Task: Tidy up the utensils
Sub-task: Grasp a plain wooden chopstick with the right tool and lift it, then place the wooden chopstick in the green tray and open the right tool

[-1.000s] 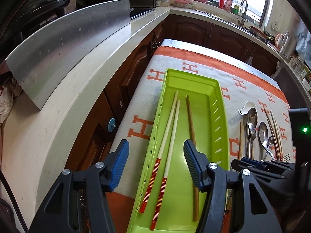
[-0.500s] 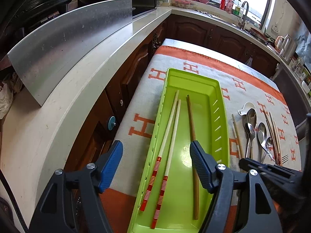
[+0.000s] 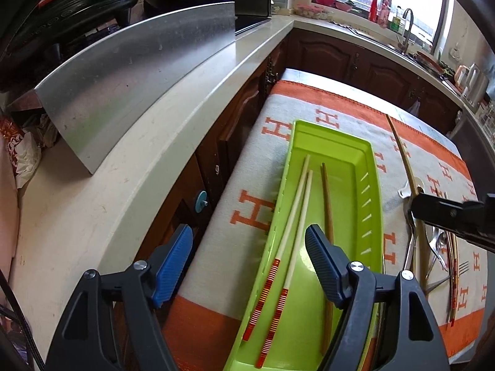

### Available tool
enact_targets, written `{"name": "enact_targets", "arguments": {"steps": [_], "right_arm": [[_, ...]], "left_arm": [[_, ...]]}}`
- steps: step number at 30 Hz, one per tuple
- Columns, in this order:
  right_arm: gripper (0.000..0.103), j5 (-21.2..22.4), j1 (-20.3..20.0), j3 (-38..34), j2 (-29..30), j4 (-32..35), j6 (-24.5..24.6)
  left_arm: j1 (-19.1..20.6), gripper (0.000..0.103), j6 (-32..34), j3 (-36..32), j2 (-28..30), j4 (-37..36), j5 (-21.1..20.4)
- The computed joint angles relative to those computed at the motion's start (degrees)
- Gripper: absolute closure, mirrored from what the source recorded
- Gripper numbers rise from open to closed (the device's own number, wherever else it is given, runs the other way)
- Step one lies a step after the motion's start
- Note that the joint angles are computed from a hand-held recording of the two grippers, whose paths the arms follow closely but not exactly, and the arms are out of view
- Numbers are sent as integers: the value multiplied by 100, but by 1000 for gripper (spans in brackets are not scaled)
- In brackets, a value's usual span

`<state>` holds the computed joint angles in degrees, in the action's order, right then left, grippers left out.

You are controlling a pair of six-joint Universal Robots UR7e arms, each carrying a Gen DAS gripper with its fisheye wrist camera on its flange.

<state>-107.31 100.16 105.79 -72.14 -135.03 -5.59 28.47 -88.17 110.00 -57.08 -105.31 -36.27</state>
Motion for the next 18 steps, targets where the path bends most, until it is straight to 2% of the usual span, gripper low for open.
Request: {"name": "enact_targets", "arguments": {"steps": [3,8,18], "right_arm": [[90,-137,67,-203,271,4,110],[86,-194,13,-193,310,-221,-164],[85,-650,-185,227,-418,-736,-1110]], "left_arm": [[0,29,-116,-3,-30,95,-5],[-10,29,-77,-32,4,118,-25],[-89,29,333,-242,281,-82,-93]]}}
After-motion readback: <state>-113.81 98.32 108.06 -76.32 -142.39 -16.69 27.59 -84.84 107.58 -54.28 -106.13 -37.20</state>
